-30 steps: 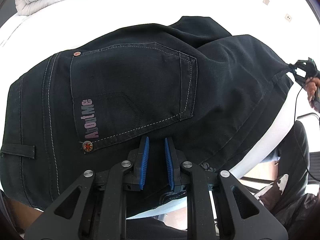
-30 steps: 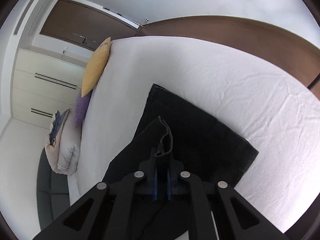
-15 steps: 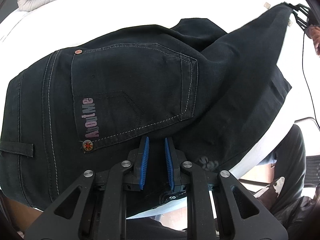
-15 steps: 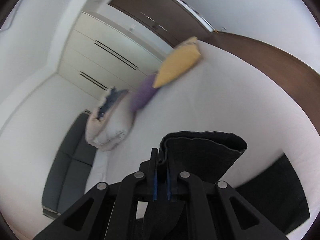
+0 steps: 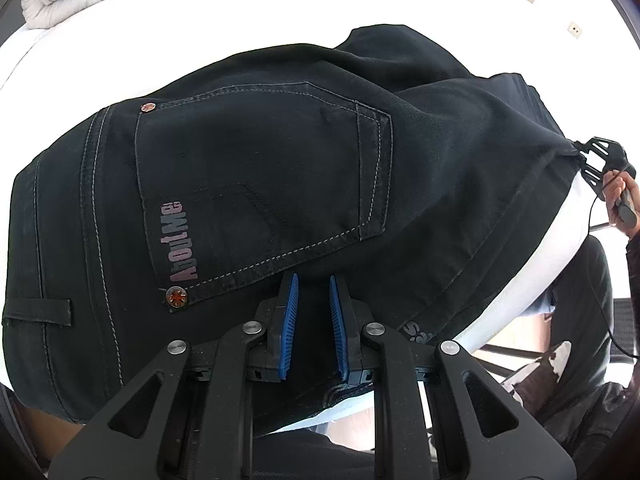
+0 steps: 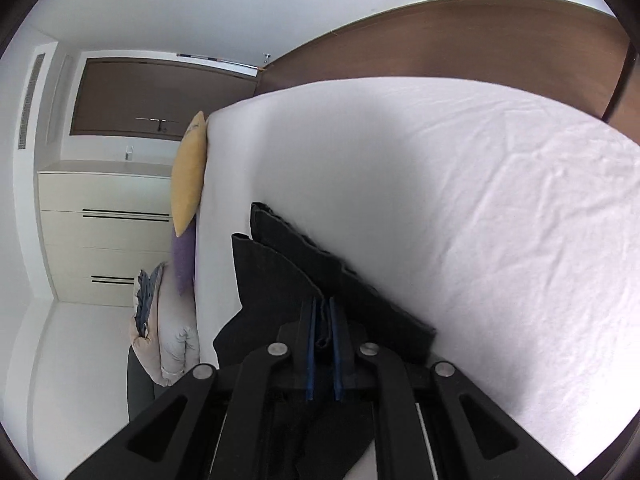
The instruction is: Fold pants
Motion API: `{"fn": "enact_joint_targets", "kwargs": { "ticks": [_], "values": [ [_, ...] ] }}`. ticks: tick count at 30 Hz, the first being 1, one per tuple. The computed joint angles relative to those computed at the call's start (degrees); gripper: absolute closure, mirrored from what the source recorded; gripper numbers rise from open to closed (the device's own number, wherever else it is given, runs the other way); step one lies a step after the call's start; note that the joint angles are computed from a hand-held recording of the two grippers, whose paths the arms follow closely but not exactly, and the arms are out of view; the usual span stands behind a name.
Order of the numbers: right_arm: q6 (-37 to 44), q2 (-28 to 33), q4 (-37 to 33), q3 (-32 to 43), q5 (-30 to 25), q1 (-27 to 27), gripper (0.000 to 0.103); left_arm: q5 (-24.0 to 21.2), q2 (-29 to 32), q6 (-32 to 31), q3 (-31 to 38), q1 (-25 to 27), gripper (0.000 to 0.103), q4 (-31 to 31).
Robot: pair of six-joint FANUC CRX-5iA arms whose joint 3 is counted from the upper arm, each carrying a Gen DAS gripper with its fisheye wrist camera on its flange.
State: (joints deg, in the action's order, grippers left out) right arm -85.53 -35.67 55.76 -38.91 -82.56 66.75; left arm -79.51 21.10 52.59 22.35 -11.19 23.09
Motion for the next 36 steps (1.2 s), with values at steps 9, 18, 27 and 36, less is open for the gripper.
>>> {"fn": "enact_joint_targets", "kwargs": {
  "ticks": [9, 18, 27, 36],
  "values": [
    [5.10, -1.13, -1.13, 3.24, -9.52, 4.93, 0.099, -2.90, 1.63, -0.59, 3.30, -0.13, 0.087, -0.96],
    [7.33, 4.87, -1.82, 7.45, -0.19, 3.36, 0.039, -2.07, -0.10, -1.09, 2.01, -0.14, 0.087, -1.85],
    [2.03, 9.13, -4.65, 7.04, 11.75, -2.86, 0.058, -2.04, -0.58, -2.39, 0.73, 0.91, 0.087, -0.38],
    [-5.64, 7.17, 1.13, 2.00, 11.72, -2.63, 0.099, -3.05, -0.42, -2.98, 1.37, 1.18, 0.087, -0.98]
  ]
}}
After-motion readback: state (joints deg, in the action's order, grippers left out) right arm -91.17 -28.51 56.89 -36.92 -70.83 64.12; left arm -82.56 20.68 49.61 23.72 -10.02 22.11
